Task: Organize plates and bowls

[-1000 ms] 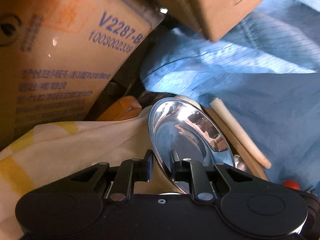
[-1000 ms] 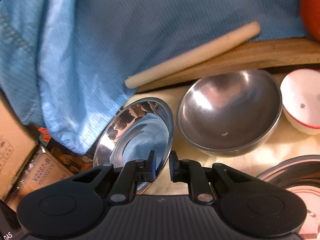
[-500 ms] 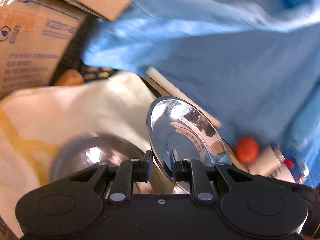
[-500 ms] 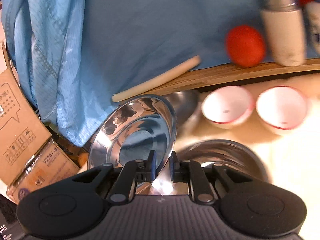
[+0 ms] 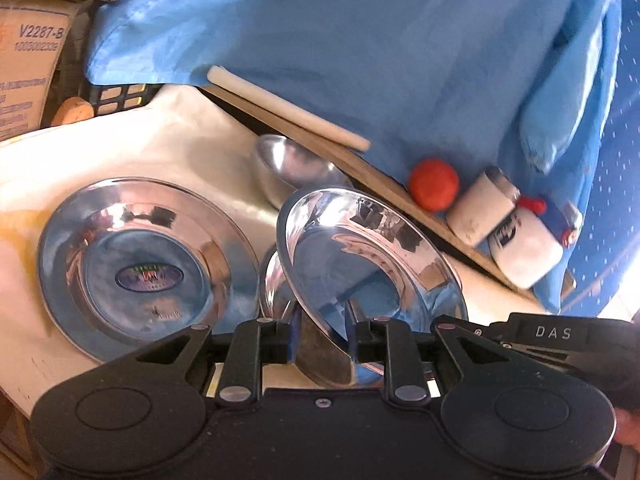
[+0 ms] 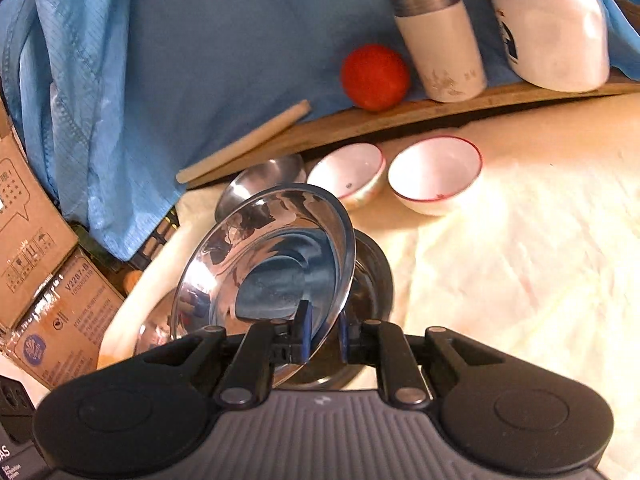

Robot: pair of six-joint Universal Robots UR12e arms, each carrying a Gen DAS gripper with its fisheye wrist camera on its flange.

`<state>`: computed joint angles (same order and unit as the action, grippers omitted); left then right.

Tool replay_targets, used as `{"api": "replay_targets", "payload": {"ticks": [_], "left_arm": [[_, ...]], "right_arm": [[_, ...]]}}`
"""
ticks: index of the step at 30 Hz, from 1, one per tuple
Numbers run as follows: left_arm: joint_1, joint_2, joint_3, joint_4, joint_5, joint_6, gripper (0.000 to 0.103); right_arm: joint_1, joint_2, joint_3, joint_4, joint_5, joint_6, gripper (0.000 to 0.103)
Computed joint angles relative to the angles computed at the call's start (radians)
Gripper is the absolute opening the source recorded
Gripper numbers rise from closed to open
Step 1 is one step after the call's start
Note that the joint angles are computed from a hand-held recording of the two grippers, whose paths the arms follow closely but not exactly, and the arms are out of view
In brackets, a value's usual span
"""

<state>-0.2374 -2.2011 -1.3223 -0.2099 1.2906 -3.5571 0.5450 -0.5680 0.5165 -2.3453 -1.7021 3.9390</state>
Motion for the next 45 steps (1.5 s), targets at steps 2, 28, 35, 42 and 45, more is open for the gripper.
{"api": "replay_targets", "payload": {"ticks": [2,28,35,42,45], "left_arm": [[-0.003,0.001,0.000,-0.017,0.003,0.021,0.026],[-0.015,0.000,0.033,-0.107,0.035,0.182,0.039],[-0.011,0.001,0.031,-0.118,0.025,0.177,0.039],[-0.008,0.007,0.017,-0.091,0.020,0.173,0.044],[-0.006,0.011,0.010,-0.074,0.019,0.168,0.052]], "right_arm": [[-0.001,-0.015,0.029,-0.002,0.002,-0.001,0.016],[0.011,0.033,-0.081,0.144,-0.029,-0.096,0.025],[0.020,0.049,-0.117,0.181,-0.064,-0.135,0.029],[0.026,0.060,-0.140,0.211,-0.095,-0.168,0.045],[0.027,0.062,-0.140,0.211,-0.100,-0.172,0.053]]}}
